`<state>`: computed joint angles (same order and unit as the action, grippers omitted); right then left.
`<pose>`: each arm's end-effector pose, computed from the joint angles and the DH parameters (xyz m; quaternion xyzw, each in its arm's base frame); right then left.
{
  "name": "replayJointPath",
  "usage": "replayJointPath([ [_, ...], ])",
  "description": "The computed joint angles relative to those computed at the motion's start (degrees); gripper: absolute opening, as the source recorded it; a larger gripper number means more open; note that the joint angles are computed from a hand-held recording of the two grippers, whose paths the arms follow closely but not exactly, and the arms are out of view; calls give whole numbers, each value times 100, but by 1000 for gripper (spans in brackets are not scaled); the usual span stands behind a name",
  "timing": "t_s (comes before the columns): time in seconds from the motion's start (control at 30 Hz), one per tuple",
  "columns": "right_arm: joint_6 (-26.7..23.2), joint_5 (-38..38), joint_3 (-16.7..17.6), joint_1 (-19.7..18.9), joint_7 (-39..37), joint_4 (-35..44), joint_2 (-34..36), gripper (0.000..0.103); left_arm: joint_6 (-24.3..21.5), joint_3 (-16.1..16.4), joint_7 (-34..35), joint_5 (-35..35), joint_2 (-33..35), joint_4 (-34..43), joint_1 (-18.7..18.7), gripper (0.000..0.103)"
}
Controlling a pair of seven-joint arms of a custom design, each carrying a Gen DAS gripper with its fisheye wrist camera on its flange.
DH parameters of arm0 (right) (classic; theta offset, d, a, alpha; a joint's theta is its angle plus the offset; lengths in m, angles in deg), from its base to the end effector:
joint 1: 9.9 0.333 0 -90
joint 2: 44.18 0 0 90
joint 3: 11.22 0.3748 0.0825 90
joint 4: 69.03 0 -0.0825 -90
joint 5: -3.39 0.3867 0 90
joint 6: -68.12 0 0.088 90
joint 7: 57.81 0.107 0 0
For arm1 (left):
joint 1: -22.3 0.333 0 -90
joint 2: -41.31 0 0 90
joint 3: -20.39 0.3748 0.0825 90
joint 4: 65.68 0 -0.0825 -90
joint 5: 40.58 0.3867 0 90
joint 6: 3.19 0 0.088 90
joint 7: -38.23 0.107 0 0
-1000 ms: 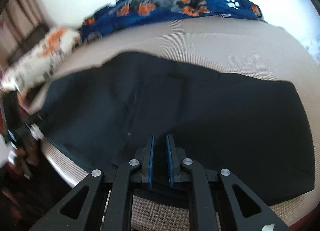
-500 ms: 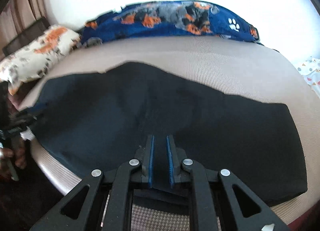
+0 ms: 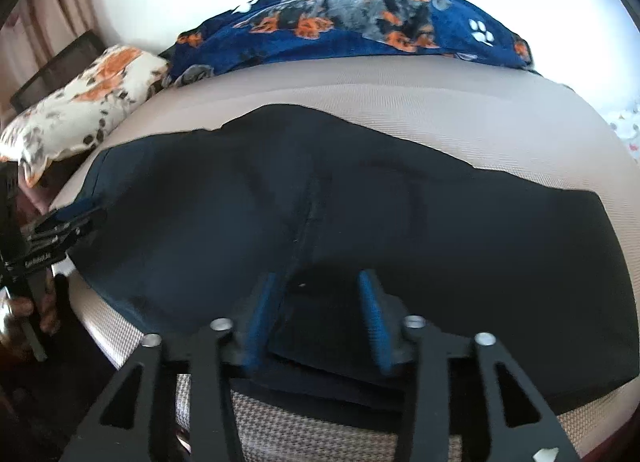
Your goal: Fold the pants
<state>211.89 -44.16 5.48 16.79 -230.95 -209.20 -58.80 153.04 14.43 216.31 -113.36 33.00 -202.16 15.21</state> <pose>0.3297 0.3282 0.4770 -0.5518 0.7600 -0.2339 0.2515 0.4892 -0.0782 0.4681 -0.3897 0.8252 -0.3803 0.1503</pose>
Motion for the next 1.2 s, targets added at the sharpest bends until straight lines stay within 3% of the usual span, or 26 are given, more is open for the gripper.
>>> replayJointPath([
  [0.2,-210,12,8,100,-233,194,184,63,455,-66,378,-336,-22,-78,-106,85],
  [0.47,-392,-7,-7,201,-294,305,289,68,785,-115,914,-775,-39,-127,-197,87],
  [0.97,-412,-77,-43,244,-238,320,306,71,924,-166,1319,-1091,-76,-161,-216,87],
  [1.03,-405,-78,-48,246,-244,320,308,72,824,-137,1246,-1024,-105,-162,-192,87],
  [1.1,-393,-75,-50,247,-238,314,303,72,415,-18,1028,-769,-198,-159,-107,87],
  [1.17,-383,-83,-48,245,-221,315,303,72,-140,162,726,-457,-279,-80,38,87],
  [1.2,-367,-89,-50,243,-212,309,298,72,-678,302,368,-3,-234,71,173,87],
])
